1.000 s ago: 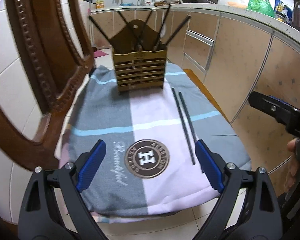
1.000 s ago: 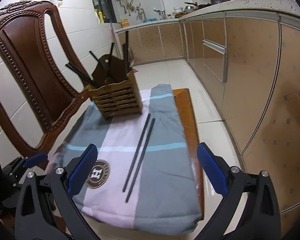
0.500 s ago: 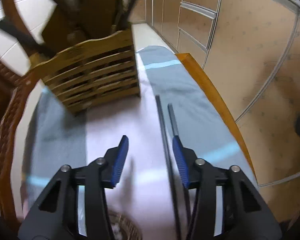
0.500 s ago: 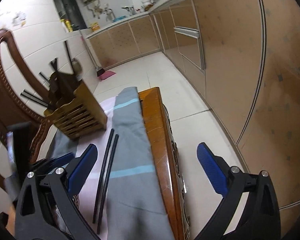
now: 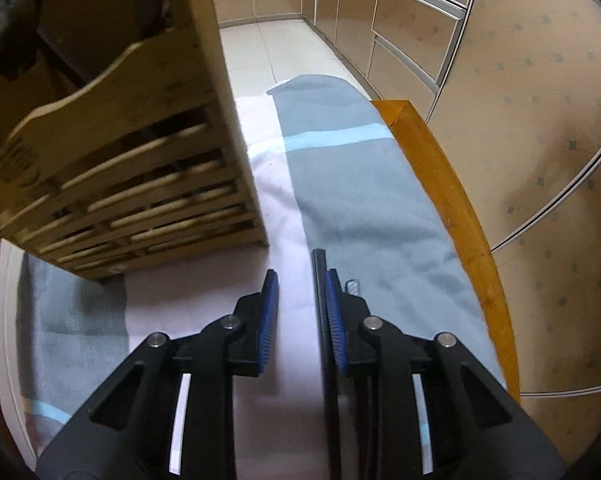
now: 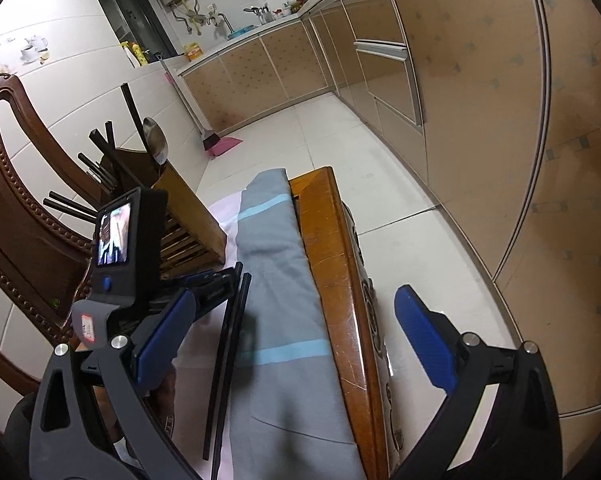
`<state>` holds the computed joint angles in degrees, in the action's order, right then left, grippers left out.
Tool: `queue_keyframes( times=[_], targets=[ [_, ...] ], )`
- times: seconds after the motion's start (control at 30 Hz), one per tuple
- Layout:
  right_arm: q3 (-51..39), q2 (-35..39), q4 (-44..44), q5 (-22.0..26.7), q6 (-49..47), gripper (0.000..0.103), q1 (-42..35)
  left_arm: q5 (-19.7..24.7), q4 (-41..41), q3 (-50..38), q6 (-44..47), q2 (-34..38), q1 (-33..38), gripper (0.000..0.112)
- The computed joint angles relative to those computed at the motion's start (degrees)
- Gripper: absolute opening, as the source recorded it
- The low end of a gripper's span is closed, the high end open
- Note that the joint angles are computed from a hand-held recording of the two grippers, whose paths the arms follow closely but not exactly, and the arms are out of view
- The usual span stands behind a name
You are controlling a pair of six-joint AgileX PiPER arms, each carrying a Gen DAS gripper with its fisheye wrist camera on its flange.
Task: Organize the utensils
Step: 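Grasp one of the two remaining black chopsticks with the left tool, then carry the chopstick into the wooden holder and open the left tool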
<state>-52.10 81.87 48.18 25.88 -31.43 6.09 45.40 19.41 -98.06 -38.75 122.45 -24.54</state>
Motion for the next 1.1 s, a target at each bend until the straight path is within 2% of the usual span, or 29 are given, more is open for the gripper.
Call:
queue_keyframes(
  times=[0.03, 0.17, 0.2, 0.23, 0.3, 0.43, 0.57, 0.7, 0.83, 0.97, 1.1],
  targets=[
    [-0.1, 0.0, 0.0, 0.1, 0.1, 0.097, 0.1, 1.0, -1.0, -1.2, 0.7, 0.9, 0.0, 0.022],
    [0.0, -0.1, -0.3, 0.1, 0.2, 0.097, 0.3, -0.9, -1.0, -0.4, -0.5, 1.1, 0.8, 0.021],
    [0.0, -0.1, -0.2, 0.2, 0.1, 0.097, 0.1, -1.2, -0.8, 0.0, -0.9, 0.9, 0.8, 0.017],
    [0.0, -0.2, -0.1, 0.3, 0.0, 0.097, 0.0, -1.9, -0.4, 1.0, -1.6, 0.4, 0.9, 0.008],
    [0.0, -0.2, -0.3, 0.4, 0.3, 0.097, 0.0, -4.3, -1.3, 5.1, -1.4, -2.3, 1.6, 0.006],
    [0.0, -0.2, -0.3, 0.1, 0.2, 0.097, 0.5, -11.0, 1.6, 16.9, -4.8, -11.2, 1.4, 0.006],
    [0.1, 0.1, 0.2, 0.0, 0.2, 0.097, 0.6, -13.3, 8.1, 28.0, -10.5, -25.2, -0.4, 0.006],
    [0.5, -0.3, 0.1, 0.0, 0.2, 0.098, 1.3, -8.9, 12.7, 32.7, -12.1, -38.7, -2.0, 0.006],
    [1.1, -1.0, -0.4, 0.0, 0.7, 0.098, 1.5, -3.5, 12.5, 29.7, -8.6, -47.7, -1.6, 0.006],
    [0.9, -0.7, -0.6, 0.2, 1.5, 0.098, 1.7, 1.5, 15.6, 22.3, -7.7, -49.2, -2.0, 0.006],
    [0.7, -0.2, -1.9, -0.4, 2.8, 0.097, 3.0, 4.9, 15.0, 10.5, -3.1, -45.3, 0.2, 0.006]
  ],
)
